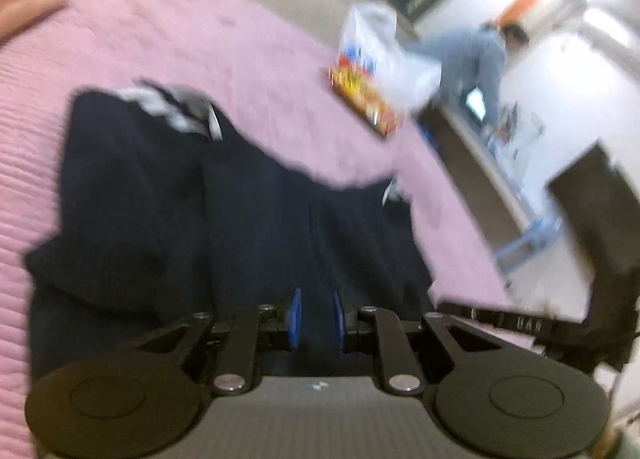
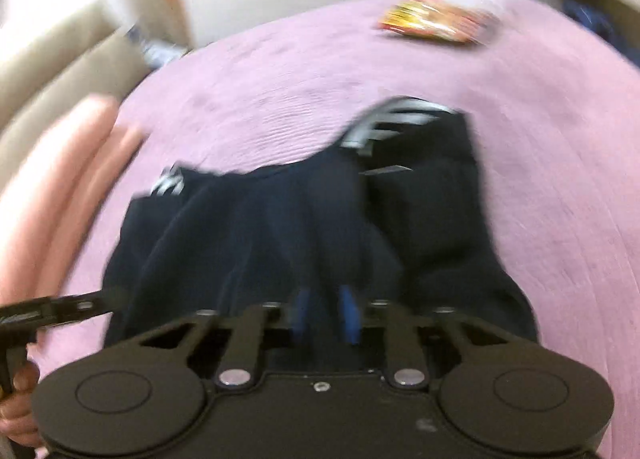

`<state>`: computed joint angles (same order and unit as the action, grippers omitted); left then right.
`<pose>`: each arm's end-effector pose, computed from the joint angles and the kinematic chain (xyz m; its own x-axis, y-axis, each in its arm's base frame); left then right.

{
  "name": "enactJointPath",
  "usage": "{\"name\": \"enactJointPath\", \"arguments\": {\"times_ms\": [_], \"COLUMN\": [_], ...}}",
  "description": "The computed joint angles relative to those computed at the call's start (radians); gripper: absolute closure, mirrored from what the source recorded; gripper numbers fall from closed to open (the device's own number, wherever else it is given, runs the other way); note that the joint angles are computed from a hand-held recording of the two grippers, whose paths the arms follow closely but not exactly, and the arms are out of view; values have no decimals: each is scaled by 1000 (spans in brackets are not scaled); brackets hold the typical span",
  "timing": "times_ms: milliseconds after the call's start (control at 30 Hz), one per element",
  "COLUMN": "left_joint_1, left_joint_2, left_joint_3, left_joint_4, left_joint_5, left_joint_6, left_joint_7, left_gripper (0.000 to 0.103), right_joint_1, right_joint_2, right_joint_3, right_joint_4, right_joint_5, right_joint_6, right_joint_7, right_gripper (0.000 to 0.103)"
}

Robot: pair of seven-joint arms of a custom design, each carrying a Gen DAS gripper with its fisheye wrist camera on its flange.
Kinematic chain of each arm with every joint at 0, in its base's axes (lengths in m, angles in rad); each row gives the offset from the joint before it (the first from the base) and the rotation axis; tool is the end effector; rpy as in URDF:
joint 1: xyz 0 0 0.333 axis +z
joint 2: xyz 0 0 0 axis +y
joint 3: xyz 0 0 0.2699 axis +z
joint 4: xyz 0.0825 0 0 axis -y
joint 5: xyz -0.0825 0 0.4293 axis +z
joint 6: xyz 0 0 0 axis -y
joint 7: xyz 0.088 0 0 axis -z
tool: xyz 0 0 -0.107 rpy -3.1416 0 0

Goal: Fold large clothes

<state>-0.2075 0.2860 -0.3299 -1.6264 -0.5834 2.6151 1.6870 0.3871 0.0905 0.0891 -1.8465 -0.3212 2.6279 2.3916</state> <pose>0.6365 -0.3384 0.4831 -0.3392 -0.7727 0.5365 -0.8403 -0.0076 -0.5421 0.5948 0.3137 0.4904 -0.0348 -0.9697 -0.2419 -0.7651 0.1815 -0.6178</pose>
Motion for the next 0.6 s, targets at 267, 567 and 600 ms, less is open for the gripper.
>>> {"name": "enactJointPath", "arguments": {"times_ms": [267,567,600], "left_joint_1": [9,-45,-60], "left_joint_2": [-3,-180,-162], "left_joint_3": [2,20,21], "left_joint_4": [-108,-199,-181], "left_joint_5": [27,11,34], "left_joint_6": [15,19,25], "left_joint_7": [-229,-136,-139], "left_gripper": [100,87,87], "right_joint_1": [11,10,17], "right_joint_2": [12,-56,-36], "right_joint_3": [0,40,46], "right_joint_4": [-42,-54,-40], "right_joint_5": [22,211,235], "right_joint_6": [-82,-15,-16], "right_joint_7": [-58,-242,-262], "right_gripper": [97,86,86]}}
